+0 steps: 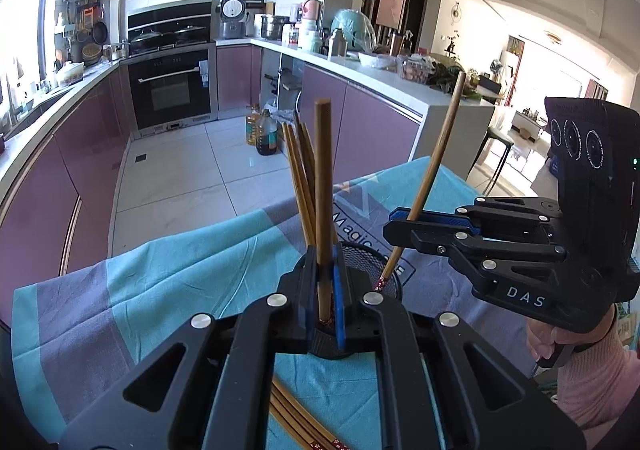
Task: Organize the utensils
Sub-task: 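Raise both held chopsticks upright and lower them into the mesh cup, then open both tools to release the chopsticks into the cup and withdraw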
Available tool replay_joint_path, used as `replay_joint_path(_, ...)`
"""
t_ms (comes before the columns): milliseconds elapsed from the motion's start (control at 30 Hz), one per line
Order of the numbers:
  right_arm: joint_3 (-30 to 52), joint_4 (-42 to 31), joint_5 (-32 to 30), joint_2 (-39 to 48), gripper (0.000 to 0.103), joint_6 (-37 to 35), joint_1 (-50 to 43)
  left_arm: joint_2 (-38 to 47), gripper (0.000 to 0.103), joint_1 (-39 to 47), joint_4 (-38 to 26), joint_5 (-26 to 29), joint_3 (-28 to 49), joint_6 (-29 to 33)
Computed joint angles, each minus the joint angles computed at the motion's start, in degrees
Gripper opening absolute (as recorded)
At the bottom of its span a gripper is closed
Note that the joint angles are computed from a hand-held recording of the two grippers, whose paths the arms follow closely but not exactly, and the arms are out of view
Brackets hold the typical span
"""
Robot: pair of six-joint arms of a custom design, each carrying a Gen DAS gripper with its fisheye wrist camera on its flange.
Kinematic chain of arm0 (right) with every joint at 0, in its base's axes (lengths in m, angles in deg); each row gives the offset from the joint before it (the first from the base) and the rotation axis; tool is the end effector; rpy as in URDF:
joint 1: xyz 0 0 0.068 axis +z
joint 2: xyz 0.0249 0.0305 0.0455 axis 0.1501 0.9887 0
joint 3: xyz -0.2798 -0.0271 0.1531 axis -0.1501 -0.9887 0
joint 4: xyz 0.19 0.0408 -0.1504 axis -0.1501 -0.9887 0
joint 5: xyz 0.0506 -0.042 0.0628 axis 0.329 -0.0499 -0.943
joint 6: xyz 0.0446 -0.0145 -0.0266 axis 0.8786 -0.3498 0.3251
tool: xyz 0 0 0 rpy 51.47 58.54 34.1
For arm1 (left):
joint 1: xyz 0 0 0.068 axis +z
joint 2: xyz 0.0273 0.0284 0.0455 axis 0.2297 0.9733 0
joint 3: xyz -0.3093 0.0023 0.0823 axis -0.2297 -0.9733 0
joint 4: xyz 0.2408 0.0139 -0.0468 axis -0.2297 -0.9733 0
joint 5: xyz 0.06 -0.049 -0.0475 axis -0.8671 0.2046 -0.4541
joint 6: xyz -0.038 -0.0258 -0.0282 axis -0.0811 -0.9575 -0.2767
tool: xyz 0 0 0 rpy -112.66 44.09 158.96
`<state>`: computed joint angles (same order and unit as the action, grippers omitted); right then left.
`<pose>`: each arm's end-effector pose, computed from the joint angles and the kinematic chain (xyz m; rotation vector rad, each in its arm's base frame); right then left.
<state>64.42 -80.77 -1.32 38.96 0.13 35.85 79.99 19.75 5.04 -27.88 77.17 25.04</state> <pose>0.2000 0.0952 0.2824 -0.0034 2.1962 0.2681 0.3266 0.0122 0.2798 0.9584 2.1131 -0.5937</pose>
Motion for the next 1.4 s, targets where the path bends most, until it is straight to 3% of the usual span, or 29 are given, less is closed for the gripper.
replay_joint_path(200, 0.51, -0.17, -3.17, 2.81, 0.006, 0.05, -2.01, 2.84, 0.008, -1.92, -2.12, -2.35, 2.29, 0.15)
replay_joint_path(667, 1.53, 2.29, -4.36, 7.42, 0.007, 1.25, -4.69, 9.09, 0.008, -6.25, 1.34, -6.83, 6.53, -5.71)
replay_joint_path(1100, -0.25, 4.35, -4.88, 8.25, 0.009, 3.21, -5.20, 8.68, 0.009, -5.44, 6.96, -7.12, 2.45, -8.96)
replay_joint_path(1400, -4.43, 5.48, -1.20, 0.12, 0.022, 3.20, -0.55, 3.91, 0.030, 3.93, 12.88, 0.62, -3.83, -7.23)
